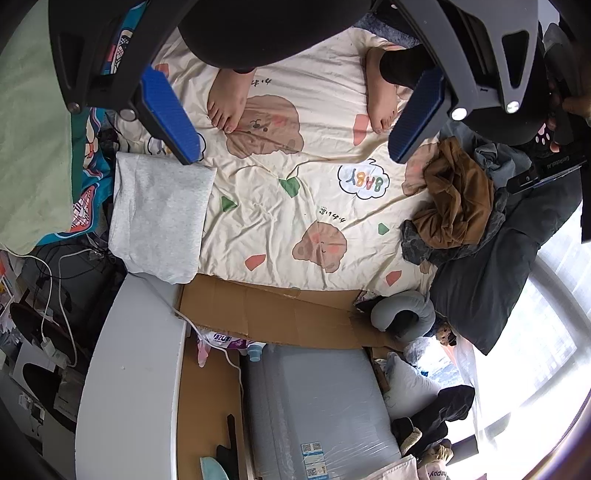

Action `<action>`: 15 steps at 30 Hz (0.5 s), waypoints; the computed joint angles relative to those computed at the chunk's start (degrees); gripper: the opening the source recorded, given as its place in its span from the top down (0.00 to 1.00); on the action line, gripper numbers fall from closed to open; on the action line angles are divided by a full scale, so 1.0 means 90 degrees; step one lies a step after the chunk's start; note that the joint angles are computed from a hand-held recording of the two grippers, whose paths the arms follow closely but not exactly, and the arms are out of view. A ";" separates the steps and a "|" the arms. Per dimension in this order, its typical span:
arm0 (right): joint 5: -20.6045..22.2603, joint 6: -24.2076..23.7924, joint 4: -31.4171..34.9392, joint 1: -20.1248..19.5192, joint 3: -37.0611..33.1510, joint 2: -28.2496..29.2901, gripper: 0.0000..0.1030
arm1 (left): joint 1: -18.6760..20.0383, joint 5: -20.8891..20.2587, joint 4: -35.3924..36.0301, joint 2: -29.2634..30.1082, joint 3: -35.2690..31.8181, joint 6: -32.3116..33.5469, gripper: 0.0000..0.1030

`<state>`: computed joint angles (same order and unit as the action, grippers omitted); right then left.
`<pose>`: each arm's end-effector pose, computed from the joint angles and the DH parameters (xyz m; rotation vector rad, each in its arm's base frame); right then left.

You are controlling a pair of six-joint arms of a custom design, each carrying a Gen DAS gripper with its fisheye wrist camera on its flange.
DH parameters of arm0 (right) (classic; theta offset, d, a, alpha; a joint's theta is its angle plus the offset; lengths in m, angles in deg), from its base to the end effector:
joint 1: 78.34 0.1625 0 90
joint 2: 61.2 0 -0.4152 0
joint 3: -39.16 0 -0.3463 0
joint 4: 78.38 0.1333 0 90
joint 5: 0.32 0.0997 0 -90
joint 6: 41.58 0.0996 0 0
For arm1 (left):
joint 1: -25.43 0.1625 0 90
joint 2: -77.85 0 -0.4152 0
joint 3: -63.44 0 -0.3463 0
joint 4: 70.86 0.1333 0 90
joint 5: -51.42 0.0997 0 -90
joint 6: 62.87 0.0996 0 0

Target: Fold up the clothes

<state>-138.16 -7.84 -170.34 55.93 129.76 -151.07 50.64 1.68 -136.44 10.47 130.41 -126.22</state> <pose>0.3555 -0.2795 0.5086 0.2102 -2.4065 0.6945 -0.4280 -0.4200 0.4382 0.2182 2.4079 -0.5705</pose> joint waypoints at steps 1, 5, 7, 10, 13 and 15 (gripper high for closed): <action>0.0000 -0.0001 0.0006 -0.0004 -0.0003 -0.0002 0.00 | 0.0001 0.0004 0.0005 0.0006 -0.0007 -0.0004 0.01; 0.0000 -0.0001 0.0031 -0.0019 -0.0014 -0.0007 0.00 | -0.0005 0.0016 0.0005 0.0010 -0.0008 -0.0014 0.00; -0.0003 0.0009 0.0042 -0.0022 -0.0019 -0.0007 0.00 | -0.0006 0.0021 0.0009 0.0010 -0.0010 -0.0020 0.01; -0.0024 0.0028 0.0042 -0.0016 -0.0015 -0.0013 0.00 | -0.0014 0.0029 0.0010 -0.0003 0.0003 -0.0054 0.01; -0.0050 0.0043 0.0042 -0.0003 -0.0003 -0.0021 0.00 | -0.0014 0.0031 0.0009 -0.0015 0.0010 -0.0077 0.01; -0.0057 0.0054 0.0048 0.0003 -0.0004 -0.0019 0.00 | -0.0011 0.0033 0.0001 -0.0023 0.0017 -0.0073 0.00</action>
<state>-138.67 -7.35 -169.91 55.95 129.72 -151.24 50.54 1.98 -136.43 10.26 130.56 -126.87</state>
